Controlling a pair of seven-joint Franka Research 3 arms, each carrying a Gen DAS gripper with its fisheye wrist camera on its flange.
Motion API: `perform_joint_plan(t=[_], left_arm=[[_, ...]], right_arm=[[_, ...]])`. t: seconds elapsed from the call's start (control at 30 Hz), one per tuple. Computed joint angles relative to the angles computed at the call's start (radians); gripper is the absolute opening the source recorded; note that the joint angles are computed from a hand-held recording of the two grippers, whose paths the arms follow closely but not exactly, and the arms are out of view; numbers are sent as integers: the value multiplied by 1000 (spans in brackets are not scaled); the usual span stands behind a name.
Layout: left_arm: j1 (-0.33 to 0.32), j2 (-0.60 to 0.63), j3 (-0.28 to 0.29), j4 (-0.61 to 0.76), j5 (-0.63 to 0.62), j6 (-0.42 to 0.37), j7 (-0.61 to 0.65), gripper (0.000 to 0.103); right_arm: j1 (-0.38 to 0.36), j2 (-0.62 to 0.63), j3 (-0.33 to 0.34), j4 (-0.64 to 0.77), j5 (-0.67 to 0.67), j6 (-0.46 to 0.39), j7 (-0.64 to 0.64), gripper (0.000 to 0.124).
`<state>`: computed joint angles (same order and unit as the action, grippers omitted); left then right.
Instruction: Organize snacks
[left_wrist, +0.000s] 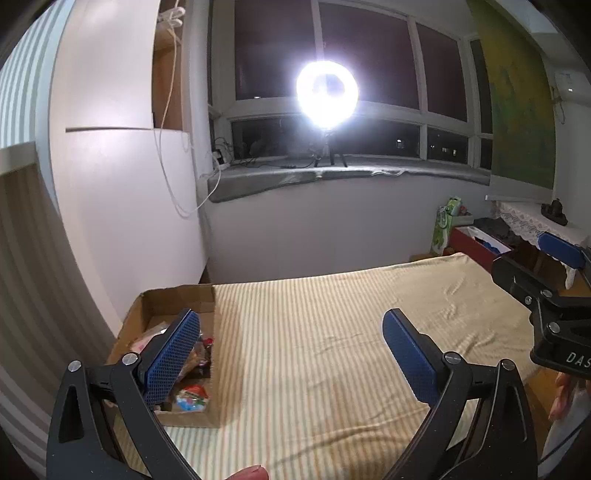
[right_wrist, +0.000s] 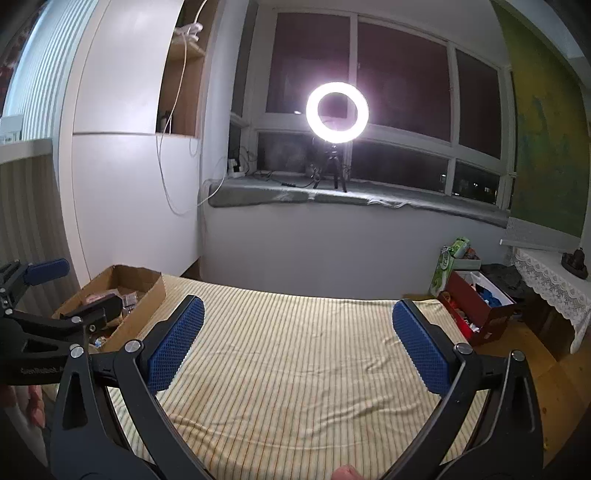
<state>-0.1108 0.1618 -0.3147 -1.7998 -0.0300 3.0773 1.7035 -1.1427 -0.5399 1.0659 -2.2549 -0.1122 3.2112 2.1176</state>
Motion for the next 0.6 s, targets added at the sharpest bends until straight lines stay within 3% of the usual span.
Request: perform_joint_plan(t=[0.13, 0.3, 0.37, 0.47, 0.6], left_arm=[[-15, -28, 14, -27, 19, 9, -35, 99], [-86, -48, 113, -43, 199, 14, -224, 99], [-71, -55, 100, -52, 199, 21, -233, 99], [-9, -58, 24, -53, 45, 6, -101, 99], [-37, -64, 65, -62, 97, 15, -151, 99]], right_arm=[[48, -9, -47, -25, 16, 20, -6, 103], [68, -25, -55, -30, 34, 22, -13, 103], [68, -31, -51, -31, 39, 22, -13, 103], [70, -36, -49, -26, 42, 15, -14, 103], [67, -36, -42, -17, 39, 11, -12, 103]])
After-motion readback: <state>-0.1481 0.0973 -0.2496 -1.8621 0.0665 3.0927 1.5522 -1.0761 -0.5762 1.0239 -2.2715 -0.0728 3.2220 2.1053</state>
